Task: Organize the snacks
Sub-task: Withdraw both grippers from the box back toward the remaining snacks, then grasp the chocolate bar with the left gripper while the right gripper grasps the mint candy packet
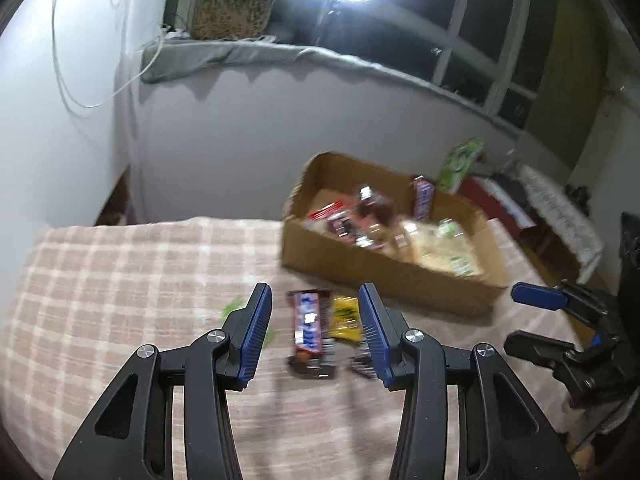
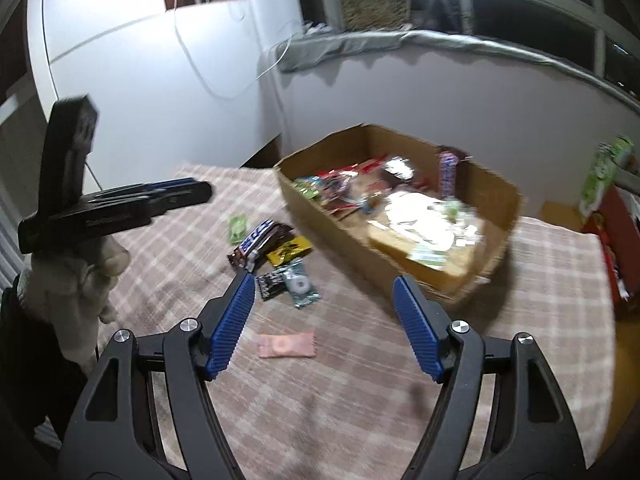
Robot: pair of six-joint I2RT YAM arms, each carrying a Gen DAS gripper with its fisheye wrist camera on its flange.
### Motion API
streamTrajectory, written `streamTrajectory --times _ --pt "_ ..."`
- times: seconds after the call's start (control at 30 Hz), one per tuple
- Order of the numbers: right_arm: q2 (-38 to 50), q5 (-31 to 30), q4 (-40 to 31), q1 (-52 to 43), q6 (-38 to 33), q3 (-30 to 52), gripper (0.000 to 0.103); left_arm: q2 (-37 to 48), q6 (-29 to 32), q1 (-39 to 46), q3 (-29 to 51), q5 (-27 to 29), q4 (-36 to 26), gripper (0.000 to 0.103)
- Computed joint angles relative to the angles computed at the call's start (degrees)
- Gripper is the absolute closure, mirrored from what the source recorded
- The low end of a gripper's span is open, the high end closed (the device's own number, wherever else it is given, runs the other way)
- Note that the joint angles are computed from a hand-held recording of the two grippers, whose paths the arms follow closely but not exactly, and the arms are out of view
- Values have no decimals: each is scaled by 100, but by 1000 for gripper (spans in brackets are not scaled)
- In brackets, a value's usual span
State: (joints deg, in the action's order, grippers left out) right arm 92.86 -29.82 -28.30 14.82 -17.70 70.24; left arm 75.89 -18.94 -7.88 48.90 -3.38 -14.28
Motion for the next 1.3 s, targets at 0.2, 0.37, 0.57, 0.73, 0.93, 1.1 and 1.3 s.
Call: streamTrajectory --times 0.2,0.37,0.57,0.73,0.93,1.1,1.3 --pt "723 299 -119 462 -155 366 39 143 -53 285 -129 325 -20 59" --pt "1286 526 -203 681 -263 715 42 534 -78 231 22 478 -22 59" --pt "1888 656 -410 844 -297 1215 53 1107 57 84 382 467 -120 59" --pt "2165 742 -423 960 -349 1415 53 1440 144 44 557 281 -162 59" --pt "2212 806 -388 1003 -382 1467 55 1662 247 -28 667 217 -142 60" --pt "2218 862 -403 1084 -468 1492 60 1780 391 -84 714 234 -122 73" --pt "2134 1042 -430 1176 -677 1406 72 1759 381 26 638 407 -9 75"
